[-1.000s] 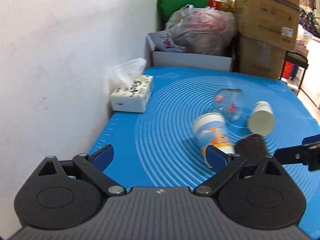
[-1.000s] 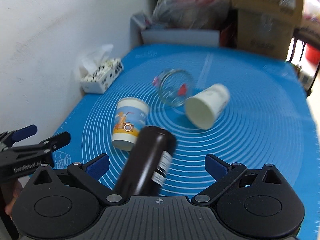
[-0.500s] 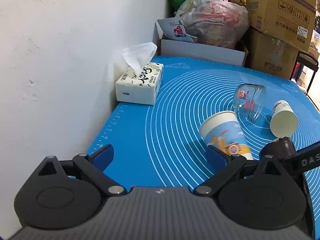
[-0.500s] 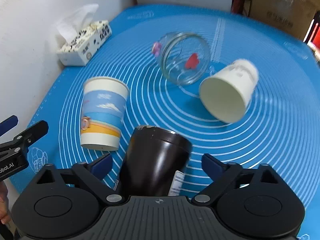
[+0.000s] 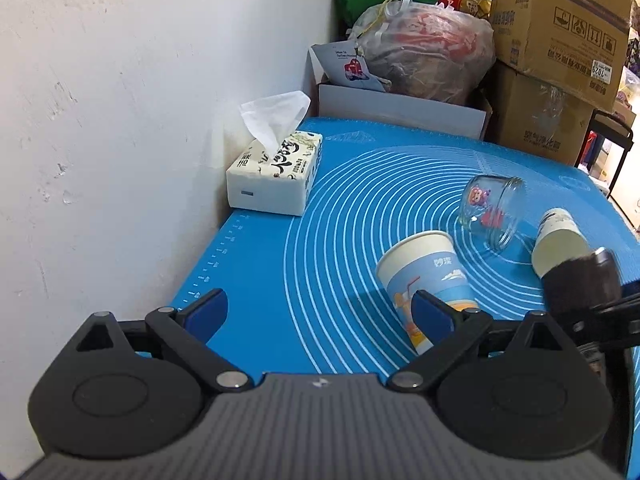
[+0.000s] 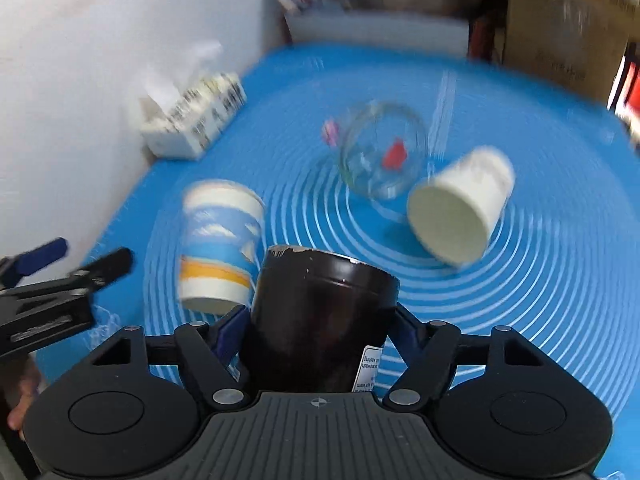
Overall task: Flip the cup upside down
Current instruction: 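Rotate the thermos with the right gripper so its base points down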
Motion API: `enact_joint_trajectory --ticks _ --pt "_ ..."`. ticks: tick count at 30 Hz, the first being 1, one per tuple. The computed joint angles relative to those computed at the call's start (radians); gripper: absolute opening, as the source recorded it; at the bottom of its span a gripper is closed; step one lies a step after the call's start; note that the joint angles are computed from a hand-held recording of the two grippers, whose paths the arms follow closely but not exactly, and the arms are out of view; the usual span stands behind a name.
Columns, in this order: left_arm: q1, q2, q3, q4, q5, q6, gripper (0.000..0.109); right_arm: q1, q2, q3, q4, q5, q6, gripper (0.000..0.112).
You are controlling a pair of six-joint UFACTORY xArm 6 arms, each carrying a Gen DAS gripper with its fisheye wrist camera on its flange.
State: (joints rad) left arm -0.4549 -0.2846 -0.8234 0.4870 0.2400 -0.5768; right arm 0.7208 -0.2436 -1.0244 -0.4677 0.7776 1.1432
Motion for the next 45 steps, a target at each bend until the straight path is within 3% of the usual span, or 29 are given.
enact_joint_trajectory --ticks 8,14,20,28,45 --pt "-0.019 -0.038 0.016 0.015 0.010 -0.020 0.098 0.122 -0.107 0.021 -0.312 0.093 0.212 0.070" --pt "-0.027 -0.067 0.024 0.023 0.017 -0.036 0.098 0.259 -0.136 0.009 -0.579 0.307 0.349 0.067" --pt "-0.042 -0.083 0.031 0.042 0.024 -0.056 0.098 0.265 -0.166 0.037 -0.642 0.392 0.396 0.065" --pt "-0.053 -0.086 0.029 0.052 0.034 -0.063 0.098 0.232 -0.219 0.096 -0.607 0.383 0.403 0.065" --pt "-0.080 -0.092 0.028 0.076 0.051 -0.084 0.098 0.274 -0.204 0.092 -0.617 0.434 0.400 0.065"
